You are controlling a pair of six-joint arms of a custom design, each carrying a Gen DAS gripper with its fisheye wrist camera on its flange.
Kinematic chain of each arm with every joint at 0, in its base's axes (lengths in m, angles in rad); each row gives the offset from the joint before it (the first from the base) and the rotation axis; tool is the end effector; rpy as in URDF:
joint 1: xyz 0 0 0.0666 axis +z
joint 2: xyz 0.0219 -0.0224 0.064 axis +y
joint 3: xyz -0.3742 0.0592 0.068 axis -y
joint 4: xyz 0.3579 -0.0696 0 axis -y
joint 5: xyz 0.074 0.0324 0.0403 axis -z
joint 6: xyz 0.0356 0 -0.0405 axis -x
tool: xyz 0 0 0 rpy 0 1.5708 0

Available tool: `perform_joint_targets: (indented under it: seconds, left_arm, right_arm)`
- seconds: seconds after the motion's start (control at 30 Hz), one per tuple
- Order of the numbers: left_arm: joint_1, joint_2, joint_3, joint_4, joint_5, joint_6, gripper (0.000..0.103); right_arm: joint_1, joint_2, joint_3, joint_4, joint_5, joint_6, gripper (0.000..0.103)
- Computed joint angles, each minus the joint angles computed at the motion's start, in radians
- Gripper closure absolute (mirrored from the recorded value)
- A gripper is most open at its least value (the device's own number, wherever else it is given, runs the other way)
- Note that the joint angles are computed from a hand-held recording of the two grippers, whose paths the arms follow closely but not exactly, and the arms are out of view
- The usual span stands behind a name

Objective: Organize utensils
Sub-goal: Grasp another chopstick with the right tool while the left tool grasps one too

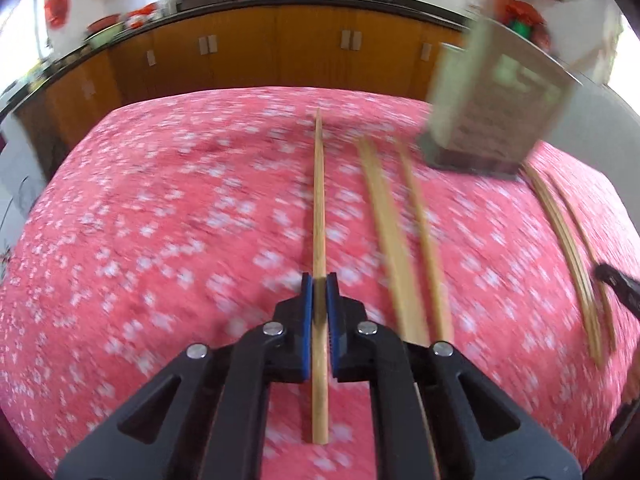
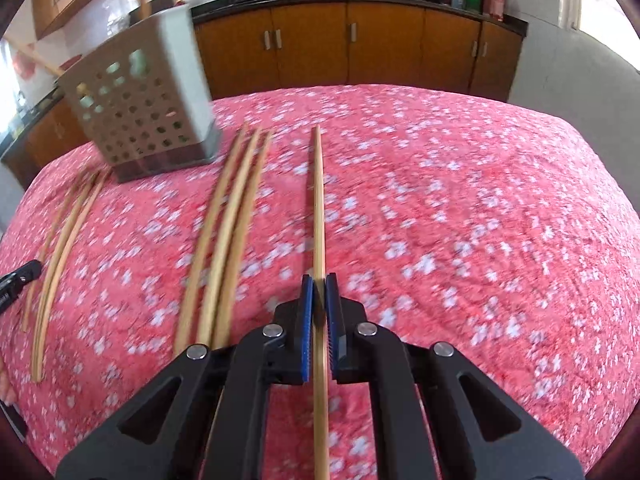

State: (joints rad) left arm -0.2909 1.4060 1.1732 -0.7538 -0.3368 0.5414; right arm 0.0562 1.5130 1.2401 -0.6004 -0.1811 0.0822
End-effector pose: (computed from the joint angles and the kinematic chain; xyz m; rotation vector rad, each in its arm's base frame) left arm 0.4200 -0.1139 0.3385 -0.4349 2.4407 0.0840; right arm 0.4816 0.0331 0.3280 -0.2485 2.4231 0.2095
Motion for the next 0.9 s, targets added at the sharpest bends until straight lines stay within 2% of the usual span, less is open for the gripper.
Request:
perform_joint_targets:
  seconds: [0.17, 0.3, 0.9]
  left_arm:
    - [0.062, 0.01, 0.001, 0.034, 0.009, -0.047, 0.093]
    - [0.085, 0.009, -0.001, 0.051, 0.039, -0.05, 0.093]
    - [0.088, 0.007, -0.006, 0.06, 0.047, -0.045, 0.092]
  right_arm:
    - [-0.014, 0.026, 0.02, 0.037, 0.016, -0.021, 0.096]
    - [-0.023, 0.039, 0.033, 0.044, 0.005, -0.041, 0.095]
    - [-0.023, 0.051, 0.045, 0.038, 0.007, -0.039, 0.095]
